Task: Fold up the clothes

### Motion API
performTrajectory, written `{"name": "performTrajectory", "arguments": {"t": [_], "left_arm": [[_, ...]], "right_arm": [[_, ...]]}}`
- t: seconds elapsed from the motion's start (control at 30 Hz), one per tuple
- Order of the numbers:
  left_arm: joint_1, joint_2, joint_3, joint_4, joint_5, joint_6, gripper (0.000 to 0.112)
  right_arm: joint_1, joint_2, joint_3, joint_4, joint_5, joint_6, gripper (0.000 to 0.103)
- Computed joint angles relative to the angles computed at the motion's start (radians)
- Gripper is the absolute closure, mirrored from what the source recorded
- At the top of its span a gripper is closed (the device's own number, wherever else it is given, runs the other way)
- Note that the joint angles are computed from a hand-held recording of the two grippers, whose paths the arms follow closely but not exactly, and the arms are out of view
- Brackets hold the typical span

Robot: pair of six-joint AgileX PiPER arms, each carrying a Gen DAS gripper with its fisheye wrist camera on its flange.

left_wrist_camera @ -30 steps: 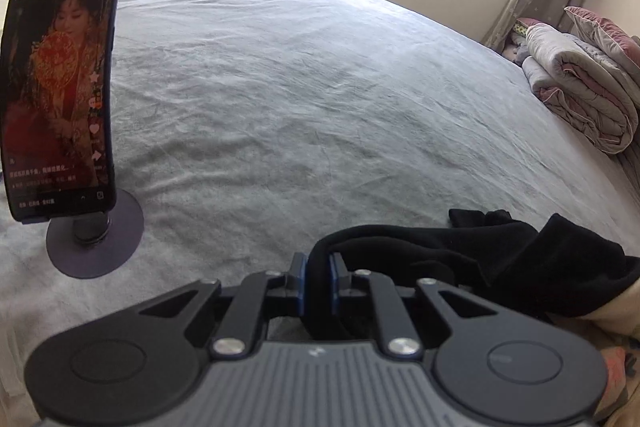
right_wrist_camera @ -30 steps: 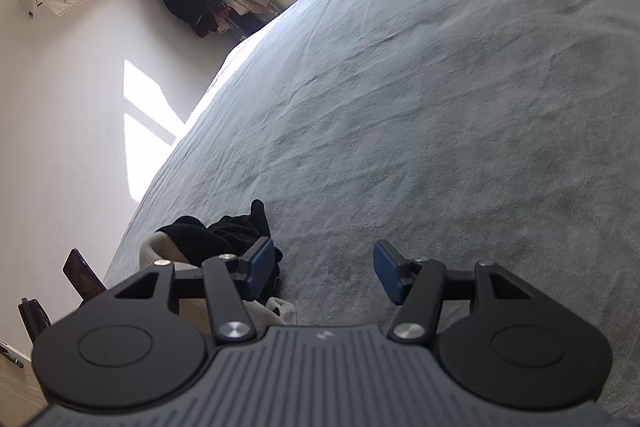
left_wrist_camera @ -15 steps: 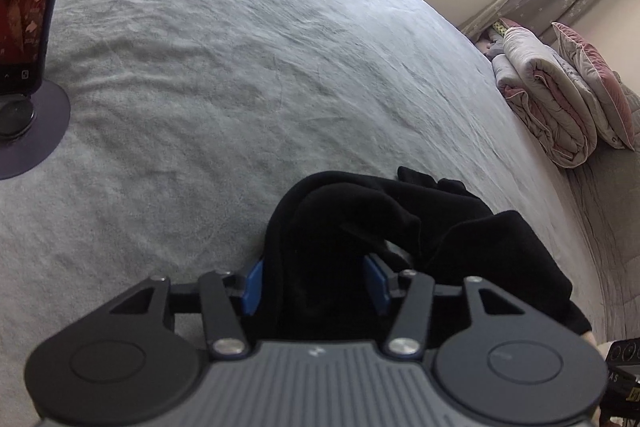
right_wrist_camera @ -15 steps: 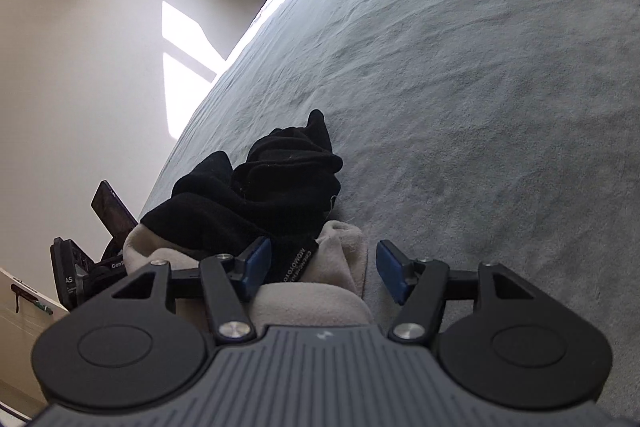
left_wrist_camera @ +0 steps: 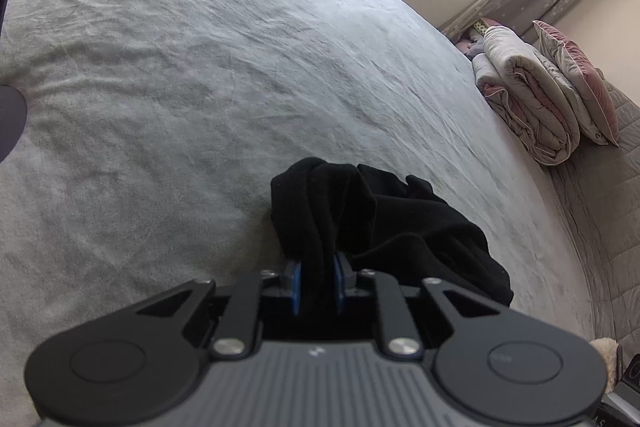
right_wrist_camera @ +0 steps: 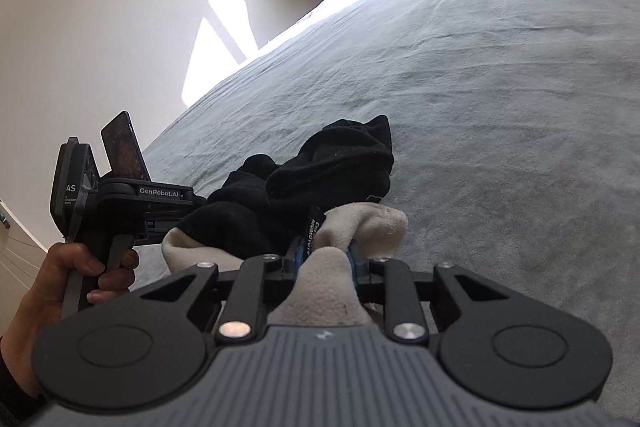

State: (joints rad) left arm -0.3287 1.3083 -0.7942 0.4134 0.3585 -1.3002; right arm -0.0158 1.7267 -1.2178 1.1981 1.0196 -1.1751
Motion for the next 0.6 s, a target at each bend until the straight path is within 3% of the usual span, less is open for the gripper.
{"name": "performTrajectory", "arguments": {"t": [0.17,0.3,0.5,0.6], "left_arm": [[-0.064,0.01,-0.037,0.241,0.058,-0.228,0.098],[-0.103,0.025,-0.069,0.335,0.143,-0.297,0.099],[-0.089,0.045,-0.094,0.26,0.229,-0.202,0.096],[-0.07,0.059,-0.105,0.191,0.249,-0.139,0.08]], "right_arm": [[-0.013,-0.061,0.022,0.02,-0.1,-0.024,0.082],[-0.02,-0.097,0.041,0.021,-0.216,-0.039,0.083],[-0.011,-0.105,-0.002,-0.16,-0.364,0.124,0.083],[-0.008,-0.073,-0.053,-0.325,-0.363,0.271,0.083]]}}
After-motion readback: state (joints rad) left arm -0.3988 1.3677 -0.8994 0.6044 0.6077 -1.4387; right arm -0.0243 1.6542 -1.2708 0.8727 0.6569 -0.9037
